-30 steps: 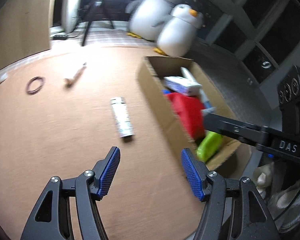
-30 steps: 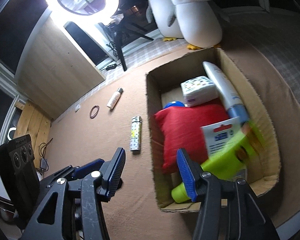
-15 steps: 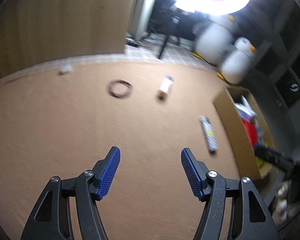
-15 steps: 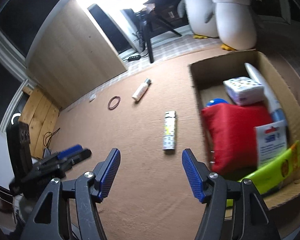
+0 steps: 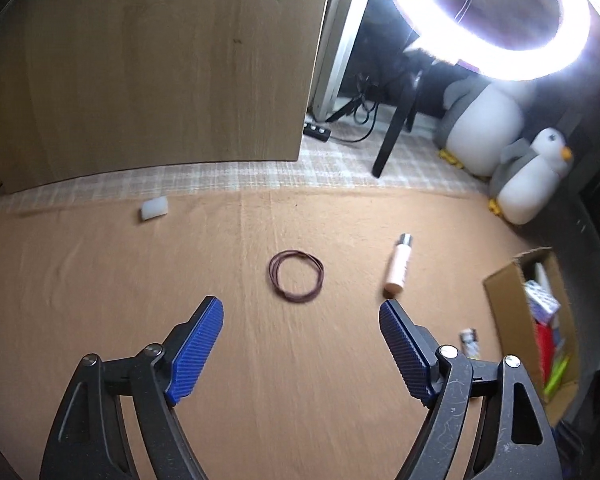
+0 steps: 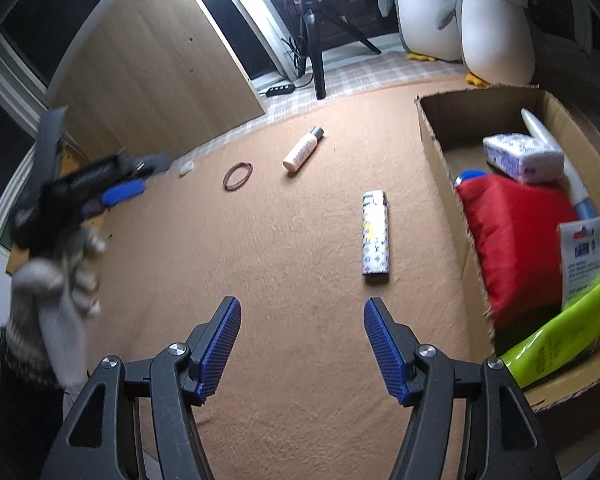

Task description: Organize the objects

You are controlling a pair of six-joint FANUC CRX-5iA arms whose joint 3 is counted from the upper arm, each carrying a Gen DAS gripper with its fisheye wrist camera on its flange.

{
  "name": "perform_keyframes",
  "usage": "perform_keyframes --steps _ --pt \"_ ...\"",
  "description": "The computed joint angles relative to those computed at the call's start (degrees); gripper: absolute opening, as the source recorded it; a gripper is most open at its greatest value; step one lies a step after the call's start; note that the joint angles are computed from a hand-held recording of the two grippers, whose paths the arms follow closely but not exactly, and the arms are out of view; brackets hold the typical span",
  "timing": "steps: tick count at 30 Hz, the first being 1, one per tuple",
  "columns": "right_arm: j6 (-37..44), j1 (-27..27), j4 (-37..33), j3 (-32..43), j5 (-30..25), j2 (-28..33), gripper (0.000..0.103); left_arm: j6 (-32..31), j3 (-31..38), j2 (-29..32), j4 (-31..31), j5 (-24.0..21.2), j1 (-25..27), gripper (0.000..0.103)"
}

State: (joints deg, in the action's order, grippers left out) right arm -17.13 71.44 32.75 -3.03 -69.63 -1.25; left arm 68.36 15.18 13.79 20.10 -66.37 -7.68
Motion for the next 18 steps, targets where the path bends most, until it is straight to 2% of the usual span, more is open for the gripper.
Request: perform_keyframes --steps 9,14,18 --pt "-1.94 0.46 -1.29 -2.16 1.04 -1.29 0.061 9.87 19.48 15.95 -6.52 -12.53 -4.48 0.083" --pt "-5.38 0.48 -0.83 -5.68 2.99 -3.78 0.061 12.60 25.17 19.80 -11.57 -16.42 -6.76 0.083" --pt "-6.97 0.46 -0.25 -7.89 4.37 -5.31 0.061 13.39 27.64 21.59 -12.41 -18.09 -7.27 0.083"
